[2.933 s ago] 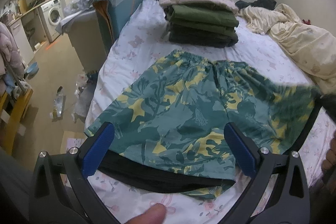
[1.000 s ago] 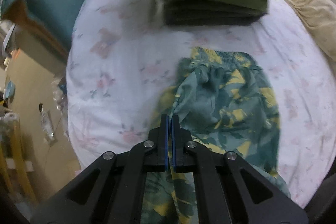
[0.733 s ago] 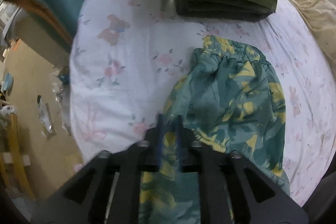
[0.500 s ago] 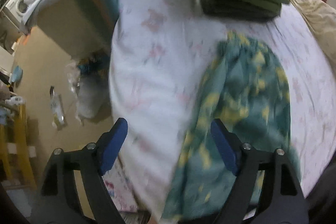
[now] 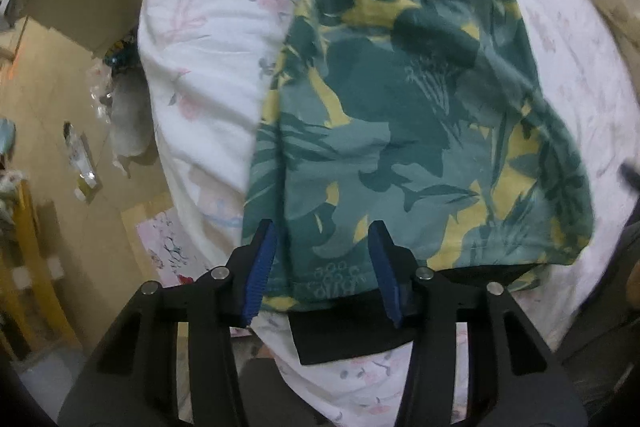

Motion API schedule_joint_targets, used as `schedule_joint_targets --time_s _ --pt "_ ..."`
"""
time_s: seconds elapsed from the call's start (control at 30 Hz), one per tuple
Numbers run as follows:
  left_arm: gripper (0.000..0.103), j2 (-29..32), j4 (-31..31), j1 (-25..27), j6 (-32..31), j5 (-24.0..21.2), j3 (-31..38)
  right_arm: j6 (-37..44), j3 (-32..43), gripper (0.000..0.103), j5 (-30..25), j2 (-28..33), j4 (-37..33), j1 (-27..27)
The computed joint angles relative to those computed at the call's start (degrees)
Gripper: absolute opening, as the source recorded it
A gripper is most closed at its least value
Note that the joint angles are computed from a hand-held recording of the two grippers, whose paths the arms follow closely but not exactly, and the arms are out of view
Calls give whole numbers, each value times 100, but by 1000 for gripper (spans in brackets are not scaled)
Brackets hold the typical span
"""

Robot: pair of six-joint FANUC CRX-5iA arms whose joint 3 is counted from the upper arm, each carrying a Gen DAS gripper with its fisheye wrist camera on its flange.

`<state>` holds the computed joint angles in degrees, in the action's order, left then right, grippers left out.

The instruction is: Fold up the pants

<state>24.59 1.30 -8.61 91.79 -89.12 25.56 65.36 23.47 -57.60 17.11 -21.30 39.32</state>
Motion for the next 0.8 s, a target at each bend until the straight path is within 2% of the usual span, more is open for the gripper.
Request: schedule_joint_targets --time_s 0.03,0.07,0.1,0.13,0.4,0.53,0.6,0.67,0.7,0.73,0.8 --pt "38 87 -145 -57 38 -122 101 -169 -127 8 144 -85 -39 -75" --pt "25 152 -219 -77 97 -212 146 -273 -197 8 244 -124 -44 -109" --pt "4 202 -236 -74 115 -307 172 -355 -287 8 337 -173 -19 -143" --pt "2 214 -255 -82 107 -349 188 -460 -319 8 363 -188 62 -142" --pt "0 -337 284 72 -63 -83 -22 -802 -462 8 416 -245 26 -282" --pt "0 -260 -225 162 245 -355 166 -859 -447 8 393 -210 13 -269" --pt "2 -197 -130 290 368 -412 113 -848 -425 8 345 -177 24 -251" --pt "4 -198 -156 268 229 -421 47 -846 -420 8 318 -165 70 -225" --pt "7 -203 -161 251 243 -411 28 -846 -426 8 320 -168 74 -221" --pt "16 -187 -125 264 332 -446 15 -849 -426 8 321 -165 75 -220" --pt "78 -212 -77 303 487 -417 -66 -877 -417 8 296 -148 99 -210"
